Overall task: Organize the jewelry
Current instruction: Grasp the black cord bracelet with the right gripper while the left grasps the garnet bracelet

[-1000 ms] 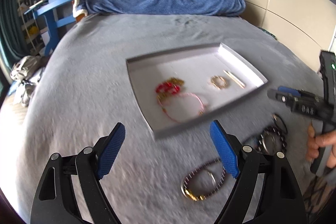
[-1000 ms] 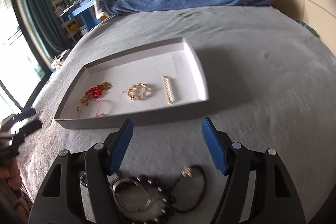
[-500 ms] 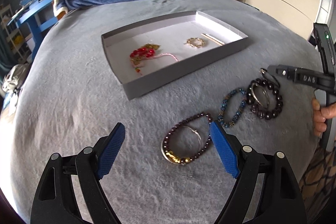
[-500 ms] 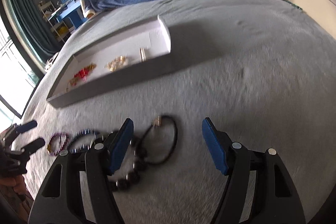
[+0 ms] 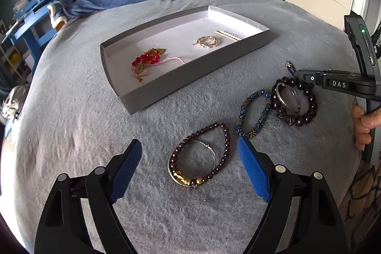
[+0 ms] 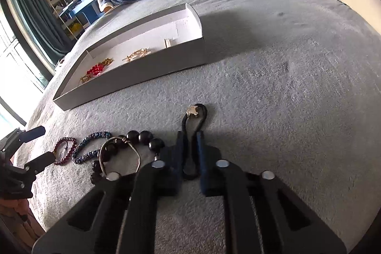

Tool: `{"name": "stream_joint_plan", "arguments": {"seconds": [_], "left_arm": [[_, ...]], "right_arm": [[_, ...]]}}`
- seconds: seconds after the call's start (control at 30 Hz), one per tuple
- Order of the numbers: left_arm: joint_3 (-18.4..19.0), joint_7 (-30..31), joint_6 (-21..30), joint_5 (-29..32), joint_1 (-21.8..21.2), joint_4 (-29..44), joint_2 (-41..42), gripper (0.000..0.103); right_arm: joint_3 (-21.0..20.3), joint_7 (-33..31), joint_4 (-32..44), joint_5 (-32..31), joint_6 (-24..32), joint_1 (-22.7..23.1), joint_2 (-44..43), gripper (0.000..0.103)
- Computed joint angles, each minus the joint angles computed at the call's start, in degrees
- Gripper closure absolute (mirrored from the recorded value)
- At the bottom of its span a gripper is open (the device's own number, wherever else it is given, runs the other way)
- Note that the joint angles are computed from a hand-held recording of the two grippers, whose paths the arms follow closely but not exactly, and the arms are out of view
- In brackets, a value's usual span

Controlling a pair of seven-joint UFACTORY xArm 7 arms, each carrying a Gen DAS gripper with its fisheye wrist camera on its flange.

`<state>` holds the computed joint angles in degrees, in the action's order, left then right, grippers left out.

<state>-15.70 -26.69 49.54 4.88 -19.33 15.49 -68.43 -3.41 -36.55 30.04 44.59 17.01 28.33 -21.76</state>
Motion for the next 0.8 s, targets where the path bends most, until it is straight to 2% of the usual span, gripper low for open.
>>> {"name": "stream_joint_plan", "arguments": {"seconds": [0.17,0.4,0.73,0.8], "left_arm": [[0.1,0.1,-0.2,0.0,-0.2,-0.1,-0.2,0.020],[-0.2,0.5,-0.8,0.2,-0.3,0.0,1.1,0.020],[-1.5,1.1,-3.6,2.1,-0.5,-0.2,3.7,0.020],[-1.4,1.4,-4.1,2.2,-1.2,-0.3,3.3,0.026]], "right_arm": [[-0.2,0.1,0.2,1.0,-1.6,-0.4,0.1,0.096],[1.5,4.9,0.0,-4.2,-2.9,-2.3,1.2,0.096],[0.0,6.6,-0.4,-5.8,-3.6,-0.6,1.0,0.096],[-0.1,6.7,-0.5,-5.9,-3.6,-0.5,1.0,0.096]]}}
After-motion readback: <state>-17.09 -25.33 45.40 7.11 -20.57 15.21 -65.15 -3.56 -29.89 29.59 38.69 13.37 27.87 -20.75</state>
